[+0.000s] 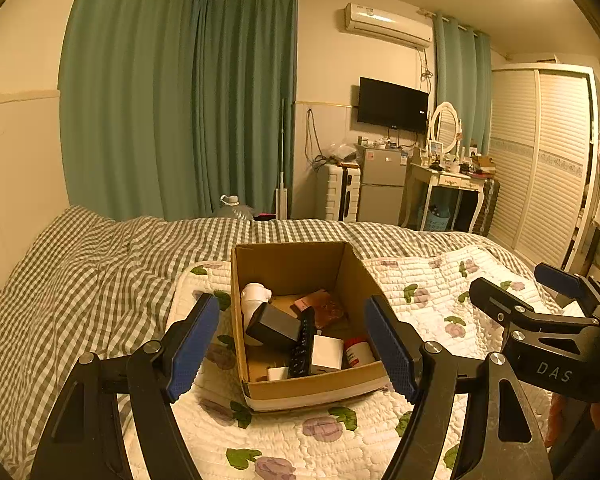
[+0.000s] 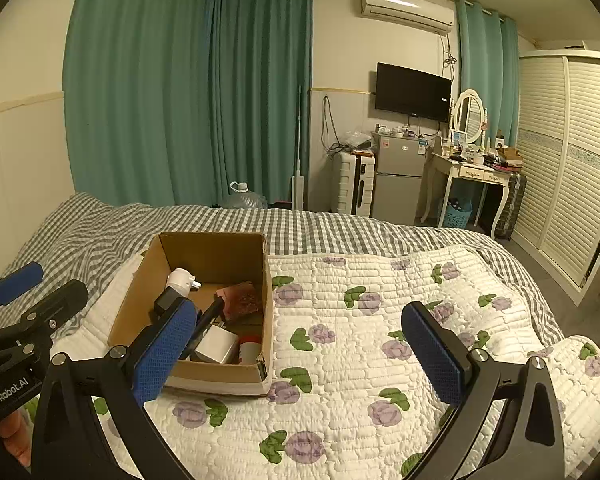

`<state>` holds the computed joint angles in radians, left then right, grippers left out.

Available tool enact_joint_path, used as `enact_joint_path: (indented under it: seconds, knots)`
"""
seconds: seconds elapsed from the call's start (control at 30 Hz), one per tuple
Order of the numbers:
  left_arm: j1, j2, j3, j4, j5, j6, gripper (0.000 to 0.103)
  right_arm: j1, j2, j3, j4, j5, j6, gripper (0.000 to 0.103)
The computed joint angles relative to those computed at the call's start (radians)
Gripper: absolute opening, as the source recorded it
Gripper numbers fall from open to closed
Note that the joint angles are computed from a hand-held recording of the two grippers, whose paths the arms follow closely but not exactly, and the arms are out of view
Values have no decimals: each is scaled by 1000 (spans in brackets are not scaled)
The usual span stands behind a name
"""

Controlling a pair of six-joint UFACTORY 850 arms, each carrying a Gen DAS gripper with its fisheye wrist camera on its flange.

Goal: Organize rigid objects

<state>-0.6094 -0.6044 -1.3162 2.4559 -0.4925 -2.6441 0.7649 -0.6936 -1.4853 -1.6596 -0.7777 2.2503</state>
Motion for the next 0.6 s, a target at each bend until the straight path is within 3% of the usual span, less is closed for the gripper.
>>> enact_joint_path:
  seconds: [0.6]
  knots:
    - [2, -2, 0, -9, 4, 13, 78, 0, -1, 7, 5, 5, 8, 103]
